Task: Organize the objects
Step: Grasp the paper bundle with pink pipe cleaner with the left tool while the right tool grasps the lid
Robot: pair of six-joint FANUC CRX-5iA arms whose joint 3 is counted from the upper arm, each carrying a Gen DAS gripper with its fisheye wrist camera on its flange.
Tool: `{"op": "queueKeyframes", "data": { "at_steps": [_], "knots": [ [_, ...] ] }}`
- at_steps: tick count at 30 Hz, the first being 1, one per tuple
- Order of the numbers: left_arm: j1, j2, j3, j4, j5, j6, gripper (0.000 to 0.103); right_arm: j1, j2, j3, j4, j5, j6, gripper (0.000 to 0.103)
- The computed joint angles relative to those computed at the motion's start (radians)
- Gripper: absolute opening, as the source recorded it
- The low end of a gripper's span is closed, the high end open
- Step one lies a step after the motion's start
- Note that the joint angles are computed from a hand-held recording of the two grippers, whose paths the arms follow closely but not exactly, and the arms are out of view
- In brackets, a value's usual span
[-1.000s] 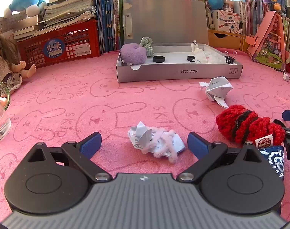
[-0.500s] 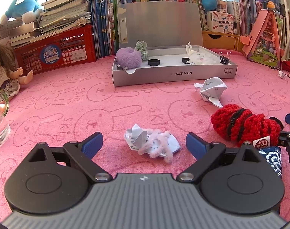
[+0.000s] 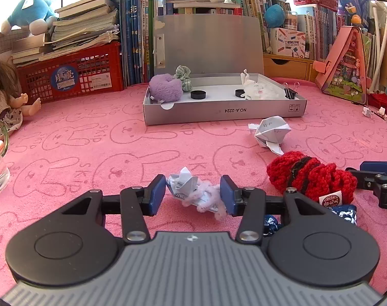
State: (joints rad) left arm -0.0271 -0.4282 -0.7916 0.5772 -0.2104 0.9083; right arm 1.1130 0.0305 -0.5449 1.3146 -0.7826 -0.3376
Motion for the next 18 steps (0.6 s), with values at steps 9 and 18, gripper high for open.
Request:
{"op": "queueKeyframes", "data": {
  "at_steps": [9,18],
  "knots": [
    [-0.006,0.002,0.000,-0.038,0.016,0.018,0.054,0.003,-0.001,-0.004,-0.019,-0.013,-0.021,0.059],
    [-0.006,0.023,0.022,-0.055,-0.015,0.022,0.055,0.011,0.011,0.002,-0.012,-0.017,-0.007,0.043]
  ]
}}
